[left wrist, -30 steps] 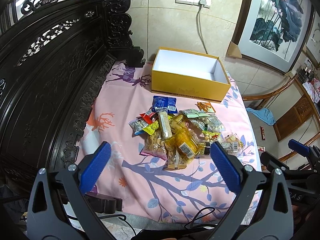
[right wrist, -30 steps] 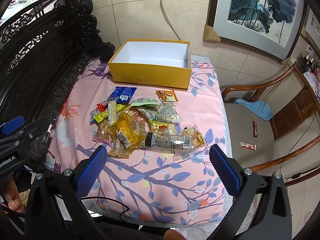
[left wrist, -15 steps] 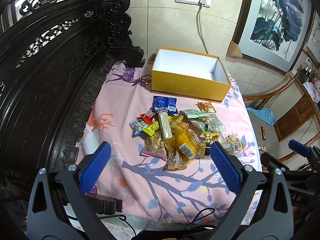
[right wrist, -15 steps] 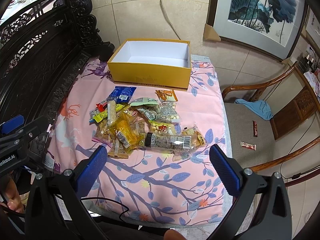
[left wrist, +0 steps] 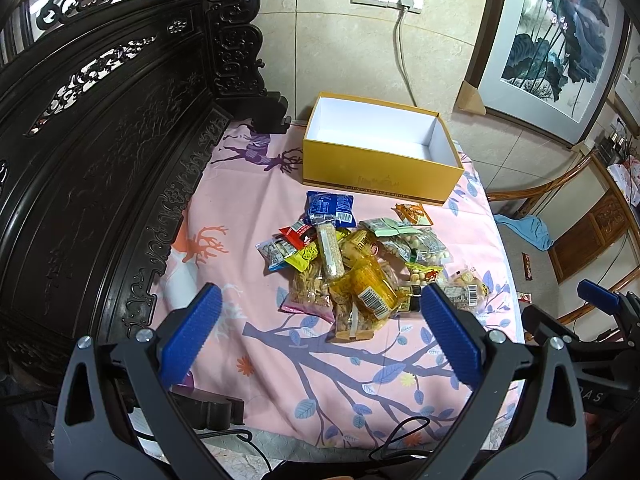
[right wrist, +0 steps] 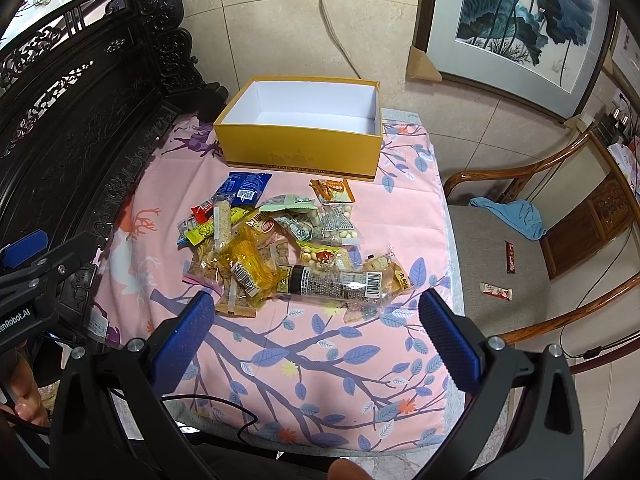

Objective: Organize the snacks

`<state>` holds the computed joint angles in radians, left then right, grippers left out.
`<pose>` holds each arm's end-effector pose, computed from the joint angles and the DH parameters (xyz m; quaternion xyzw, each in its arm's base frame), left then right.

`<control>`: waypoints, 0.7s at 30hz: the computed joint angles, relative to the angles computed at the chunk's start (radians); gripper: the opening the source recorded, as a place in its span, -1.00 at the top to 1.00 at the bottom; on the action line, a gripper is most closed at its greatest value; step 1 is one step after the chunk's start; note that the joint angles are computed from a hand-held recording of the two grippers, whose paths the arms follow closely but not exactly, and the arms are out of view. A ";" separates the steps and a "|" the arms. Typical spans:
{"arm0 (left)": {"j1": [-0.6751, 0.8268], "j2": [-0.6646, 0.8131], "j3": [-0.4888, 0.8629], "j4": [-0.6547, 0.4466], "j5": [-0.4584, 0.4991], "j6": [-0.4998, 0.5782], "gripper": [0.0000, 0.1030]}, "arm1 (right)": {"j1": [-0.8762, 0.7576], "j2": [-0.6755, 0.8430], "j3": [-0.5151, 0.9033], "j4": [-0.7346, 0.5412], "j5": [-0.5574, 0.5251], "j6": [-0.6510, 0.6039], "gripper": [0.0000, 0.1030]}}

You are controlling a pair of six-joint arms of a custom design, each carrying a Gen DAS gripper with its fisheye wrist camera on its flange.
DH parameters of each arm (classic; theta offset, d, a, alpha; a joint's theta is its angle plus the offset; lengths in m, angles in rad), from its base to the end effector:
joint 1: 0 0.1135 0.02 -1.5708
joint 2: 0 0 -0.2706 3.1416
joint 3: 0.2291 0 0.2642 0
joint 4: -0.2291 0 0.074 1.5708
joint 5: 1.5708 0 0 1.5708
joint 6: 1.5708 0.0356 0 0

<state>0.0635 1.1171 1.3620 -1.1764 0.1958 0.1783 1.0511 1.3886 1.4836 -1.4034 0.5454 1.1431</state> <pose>0.2015 0.0059 0.3899 0.0849 0.9415 -0.0544 0.3216 0.1394 0.2065 0.3629 0.0791 0.9521 -0.0097 0.2951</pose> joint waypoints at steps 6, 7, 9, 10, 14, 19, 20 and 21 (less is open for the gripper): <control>0.001 -0.001 -0.007 0.005 0.000 0.000 -0.96 | -0.006 0.001 0.001 0.002 -0.002 -0.006 -0.97; -0.001 0.001 -0.004 0.003 -0.001 -0.001 -0.96 | -0.007 0.001 0.002 0.002 -0.003 -0.007 -0.97; 0.000 0.000 -0.005 0.003 -0.002 0.000 -0.96 | -0.007 0.001 0.001 0.003 -0.004 -0.007 -0.97; 0.000 0.000 -0.011 0.008 -0.002 0.000 -0.96 | -0.009 0.001 0.000 0.005 -0.006 -0.010 -0.97; -0.004 0.001 -0.022 0.020 -0.009 -0.002 -0.96 | -0.011 -0.013 -0.023 0.025 0.000 -0.019 -0.97; 0.001 -0.025 -0.107 0.123 -0.019 -0.007 -0.96 | -0.054 -0.111 -0.191 0.178 0.004 -0.113 -0.97; 0.003 -0.030 -0.135 0.151 -0.026 -0.005 -0.96 | -0.067 -0.140 -0.250 0.236 0.000 -0.150 -0.97; 0.007 -0.031 -0.161 0.179 -0.028 -0.001 -0.96 | -0.087 -0.157 -0.292 0.277 -0.007 -0.184 -0.97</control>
<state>0.0706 1.0863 1.2011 -0.9976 0.1676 0.1774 0.9641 1.2314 1.1915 -1.1266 0.5380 0.9592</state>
